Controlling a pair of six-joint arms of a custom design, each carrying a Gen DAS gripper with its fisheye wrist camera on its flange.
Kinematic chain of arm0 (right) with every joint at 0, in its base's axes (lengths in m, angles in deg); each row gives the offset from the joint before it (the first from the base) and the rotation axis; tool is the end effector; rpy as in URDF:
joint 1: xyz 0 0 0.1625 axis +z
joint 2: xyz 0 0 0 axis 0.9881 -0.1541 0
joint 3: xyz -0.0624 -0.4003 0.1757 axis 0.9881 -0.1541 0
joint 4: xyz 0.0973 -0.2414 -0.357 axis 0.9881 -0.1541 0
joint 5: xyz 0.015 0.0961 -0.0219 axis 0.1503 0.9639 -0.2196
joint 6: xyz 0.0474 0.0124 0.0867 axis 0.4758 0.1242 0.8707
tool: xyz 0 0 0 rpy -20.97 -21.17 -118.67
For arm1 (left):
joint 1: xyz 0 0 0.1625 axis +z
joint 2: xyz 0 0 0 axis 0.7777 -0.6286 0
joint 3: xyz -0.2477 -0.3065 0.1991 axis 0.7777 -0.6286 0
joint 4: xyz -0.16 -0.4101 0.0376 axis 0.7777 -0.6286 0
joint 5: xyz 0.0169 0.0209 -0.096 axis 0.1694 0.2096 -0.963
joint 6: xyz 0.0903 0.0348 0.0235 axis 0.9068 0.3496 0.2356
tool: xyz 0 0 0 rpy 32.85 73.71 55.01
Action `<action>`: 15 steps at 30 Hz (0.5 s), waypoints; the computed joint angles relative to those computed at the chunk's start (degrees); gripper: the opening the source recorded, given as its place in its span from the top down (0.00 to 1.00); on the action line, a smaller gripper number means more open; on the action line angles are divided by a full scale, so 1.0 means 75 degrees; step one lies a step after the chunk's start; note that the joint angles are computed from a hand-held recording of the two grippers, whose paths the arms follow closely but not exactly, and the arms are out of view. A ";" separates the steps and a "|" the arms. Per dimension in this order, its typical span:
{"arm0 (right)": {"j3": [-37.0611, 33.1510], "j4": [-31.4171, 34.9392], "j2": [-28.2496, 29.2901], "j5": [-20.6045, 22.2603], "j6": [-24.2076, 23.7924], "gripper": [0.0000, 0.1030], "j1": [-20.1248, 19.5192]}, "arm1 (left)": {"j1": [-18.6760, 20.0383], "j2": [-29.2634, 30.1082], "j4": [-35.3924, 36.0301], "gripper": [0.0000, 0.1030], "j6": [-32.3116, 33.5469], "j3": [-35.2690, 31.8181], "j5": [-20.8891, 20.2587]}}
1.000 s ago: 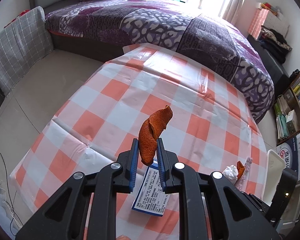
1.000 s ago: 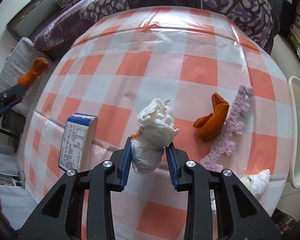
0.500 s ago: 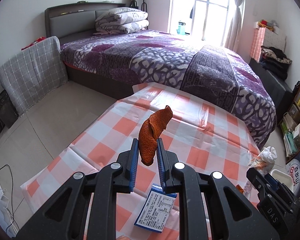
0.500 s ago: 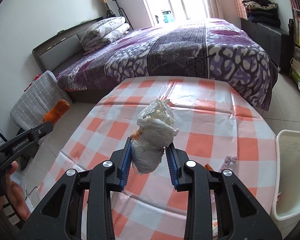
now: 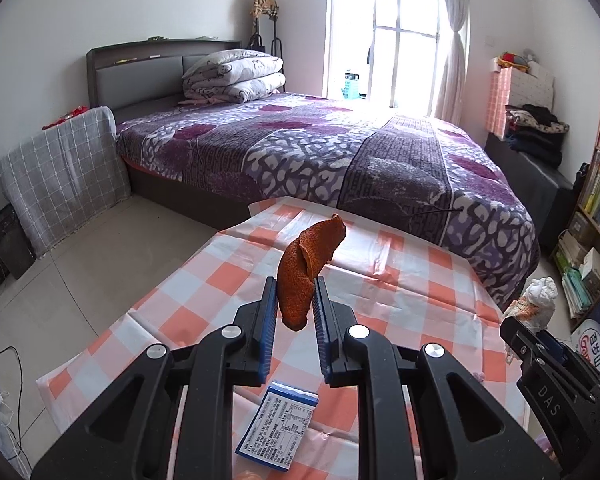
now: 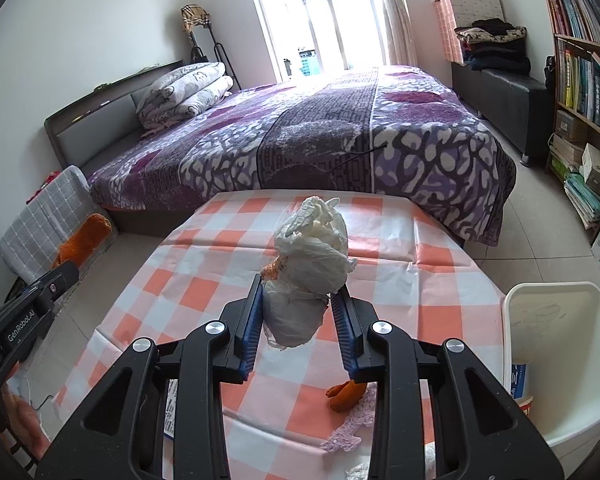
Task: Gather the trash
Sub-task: 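Drop the tissue wad in the bin with the right gripper while the left drops the peel there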
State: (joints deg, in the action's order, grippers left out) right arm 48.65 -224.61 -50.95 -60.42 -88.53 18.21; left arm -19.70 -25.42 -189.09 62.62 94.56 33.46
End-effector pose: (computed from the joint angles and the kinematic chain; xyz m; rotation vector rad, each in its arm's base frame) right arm 0.1549 -0.4594 0.2841 0.1760 -2.2409 1.2059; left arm -0.3654 -0.4822 0.1129 0.4641 2.2002 -1.1252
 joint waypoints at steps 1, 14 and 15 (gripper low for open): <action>0.0009 -0.0027 -0.0034 -0.0026 -0.0018 0.70 -0.0012 | -0.0038 0.0037 -0.0021 0.82 0.0014 -0.0013 -0.0013; 0.0226 -0.0250 -0.0724 -0.0269 -0.0133 0.69 -0.0291 | -0.0375 0.0600 0.0075 0.82 0.0133 -0.0428 -0.0348; 0.0240 -0.0237 -0.0792 -0.0286 -0.0113 0.69 -0.0320 | -0.0400 0.0654 0.0078 0.82 0.0153 -0.0464 -0.0386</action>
State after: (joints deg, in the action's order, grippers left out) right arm 50.44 -226.39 -56.89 -62.56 -89.38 15.81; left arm -22.70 -20.52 -188.50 63.77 91.08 30.56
